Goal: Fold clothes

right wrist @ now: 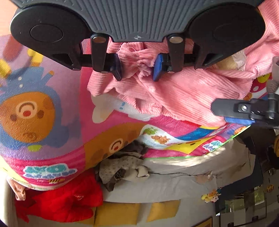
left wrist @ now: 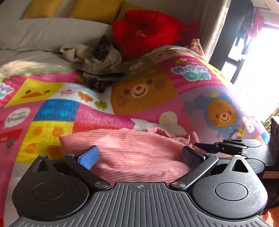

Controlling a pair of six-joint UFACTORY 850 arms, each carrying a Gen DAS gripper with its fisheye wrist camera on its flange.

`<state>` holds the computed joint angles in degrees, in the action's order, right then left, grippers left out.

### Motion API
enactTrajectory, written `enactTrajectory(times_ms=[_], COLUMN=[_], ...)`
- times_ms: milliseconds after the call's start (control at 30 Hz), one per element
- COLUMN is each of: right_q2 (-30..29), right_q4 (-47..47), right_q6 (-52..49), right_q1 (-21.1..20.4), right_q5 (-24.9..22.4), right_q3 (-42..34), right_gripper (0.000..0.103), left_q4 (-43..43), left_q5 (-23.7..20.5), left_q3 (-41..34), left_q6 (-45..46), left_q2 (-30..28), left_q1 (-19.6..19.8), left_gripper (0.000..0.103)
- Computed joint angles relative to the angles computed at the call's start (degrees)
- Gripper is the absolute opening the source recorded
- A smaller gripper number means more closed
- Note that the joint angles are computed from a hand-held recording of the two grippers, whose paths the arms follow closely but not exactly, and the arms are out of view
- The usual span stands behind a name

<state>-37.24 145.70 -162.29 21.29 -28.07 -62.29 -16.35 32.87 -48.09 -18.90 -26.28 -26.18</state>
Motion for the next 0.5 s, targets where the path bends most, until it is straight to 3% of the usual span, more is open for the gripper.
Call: enactTrajectory(times_ms=[133, 200, 367, 500], right_q2=[1.2, 0.0, 0.7, 1.8], right_q4=[-8.5, -7.0, -6.5, -2.0], right_q6=[4.9, 1.8, 2.2, -1.1], right_q1=[-0.6, 0.1, 0.3, 0.4], right_q5=[0.9, 4.2, 4.7, 2.0], right_q3=[1.2, 0.7, 0.6, 0.3], right_gripper=[0.036, 0.037, 0.039, 0.040], left_q4=[-2.1, -3.9, -3.3, -4.4], left_q5=[-0.2, -0.5, 1.2, 3.1], left_q3=[-0.3, -0.2, 1.7, 2.2], left_q6=[3.0, 5.6, 4.2, 3.7], left_q2=[-1.9, -1.8, 0.8, 1.5], left_q1=[-0.4, -1.0, -0.8, -0.1], left_gripper=[0.103, 0.103, 0.103, 0.103])
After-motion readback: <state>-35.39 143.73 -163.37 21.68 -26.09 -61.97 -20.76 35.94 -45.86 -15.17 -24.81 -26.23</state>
